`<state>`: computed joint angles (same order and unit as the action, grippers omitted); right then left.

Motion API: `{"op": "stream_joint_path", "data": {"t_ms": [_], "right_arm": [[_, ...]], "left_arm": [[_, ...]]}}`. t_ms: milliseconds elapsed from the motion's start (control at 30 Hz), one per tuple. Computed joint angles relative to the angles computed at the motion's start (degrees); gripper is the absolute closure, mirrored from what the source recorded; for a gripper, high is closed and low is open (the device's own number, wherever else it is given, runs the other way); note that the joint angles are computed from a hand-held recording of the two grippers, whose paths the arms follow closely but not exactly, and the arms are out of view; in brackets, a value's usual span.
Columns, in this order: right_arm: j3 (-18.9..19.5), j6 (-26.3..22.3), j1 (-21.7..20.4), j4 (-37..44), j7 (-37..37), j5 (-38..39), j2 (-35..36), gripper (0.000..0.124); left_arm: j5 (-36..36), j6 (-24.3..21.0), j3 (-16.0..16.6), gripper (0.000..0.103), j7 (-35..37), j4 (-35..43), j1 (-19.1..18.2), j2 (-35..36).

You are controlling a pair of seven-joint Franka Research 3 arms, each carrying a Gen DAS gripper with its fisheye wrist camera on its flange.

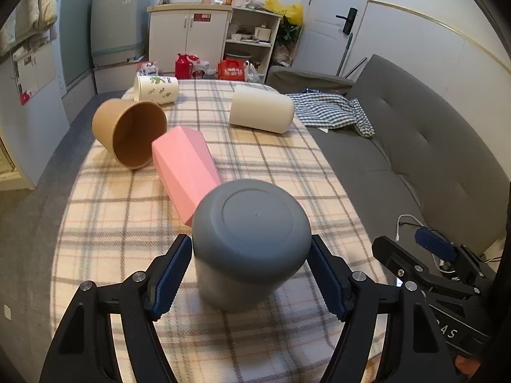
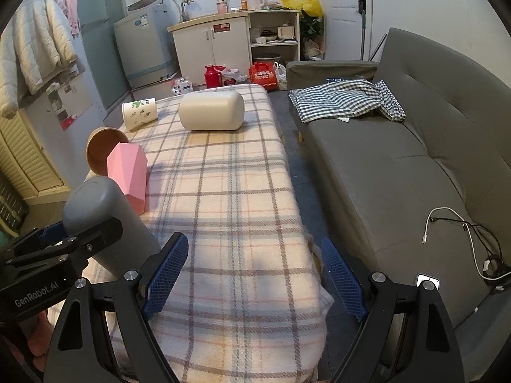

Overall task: Flip cup upside down
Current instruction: 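Grasp the grey cup with the left gripper, turning it base up, then lower the grey cup onto the table and open the left gripper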

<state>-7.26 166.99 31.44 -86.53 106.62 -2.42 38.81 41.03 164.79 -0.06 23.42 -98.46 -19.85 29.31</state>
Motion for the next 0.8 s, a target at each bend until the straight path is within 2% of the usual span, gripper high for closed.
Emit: {"op": "stream_joint_path", "data": {"t_ms": [233, 633, 800], "right_arm": [[-0.9, 0.56, 0.95, -0.87, 0.58, -0.77, -1.07, 0.038], [-5.03, 4.69, 5.02, -6.07, 3.7, -4.11, -5.47, 0.038], [-7.09, 8.02, 7.34, -9.56, 4.76, -5.84, -8.26, 0.038]], "left_arm": [[2.63, -1.92, 0.64, 0.025, 0.15, -0.33, -0.99, -1.4], [14.28, -1.81, 2.34, 0.025, -10.45, -2.89, -1.86, -6.49], [19.28, -4.15, 0.93, 0.025, -14.64, -4.35, -0.64, -9.25]]}}
